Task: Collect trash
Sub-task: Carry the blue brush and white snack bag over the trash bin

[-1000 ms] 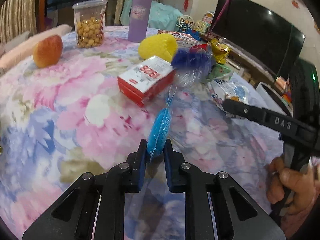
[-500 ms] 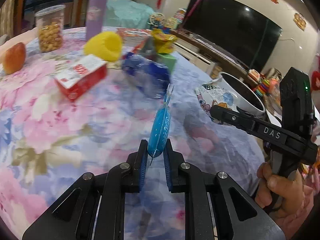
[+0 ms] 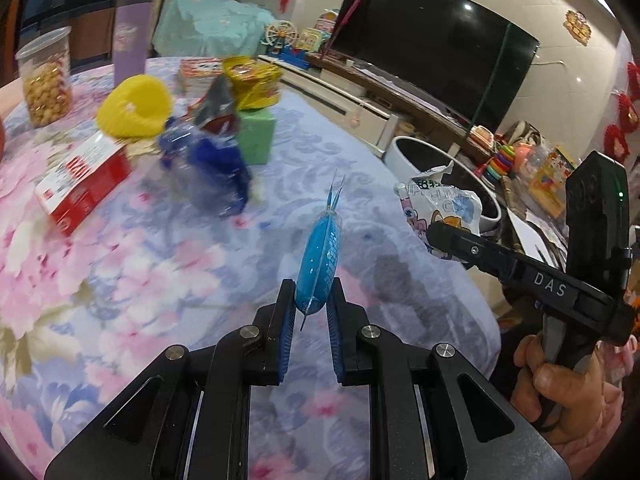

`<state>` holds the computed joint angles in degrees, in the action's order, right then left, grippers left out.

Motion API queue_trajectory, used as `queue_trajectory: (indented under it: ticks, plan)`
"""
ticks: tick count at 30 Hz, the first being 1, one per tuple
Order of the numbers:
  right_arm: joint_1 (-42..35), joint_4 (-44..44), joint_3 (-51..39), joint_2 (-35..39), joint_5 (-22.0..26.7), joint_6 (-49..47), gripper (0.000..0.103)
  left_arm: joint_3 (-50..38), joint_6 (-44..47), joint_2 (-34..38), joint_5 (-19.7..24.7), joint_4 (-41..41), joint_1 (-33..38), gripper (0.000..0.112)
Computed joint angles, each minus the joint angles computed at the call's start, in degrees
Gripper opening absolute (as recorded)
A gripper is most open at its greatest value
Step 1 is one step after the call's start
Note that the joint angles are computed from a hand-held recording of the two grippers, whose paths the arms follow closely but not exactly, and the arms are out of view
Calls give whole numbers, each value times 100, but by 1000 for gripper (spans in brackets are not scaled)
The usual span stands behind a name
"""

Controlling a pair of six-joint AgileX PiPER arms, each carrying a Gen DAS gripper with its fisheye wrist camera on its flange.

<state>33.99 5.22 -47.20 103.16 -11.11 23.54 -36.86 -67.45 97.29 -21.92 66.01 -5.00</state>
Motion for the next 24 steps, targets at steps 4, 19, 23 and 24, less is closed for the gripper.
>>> queue_trajectory:
  ticks: [4, 19, 23, 24]
  plan:
    - [-145, 250, 178, -217, 8, -294, 27, -289, -227, 78, 118, 73, -333, 14]
    - [-1067, -256, 712, -970, 203, -111, 27, -1531, -1556, 530, 735, 1063, -1520, 14]
    - [-1395, -991, 786, -1082, 227, 488, 27, -1845, -2136, 667, 864, 1604, -1721, 14]
    - [-1488, -1303, 789, -1100, 235, 754, 27, -1930, -2315, 708, 890, 1772, -1761, 14]
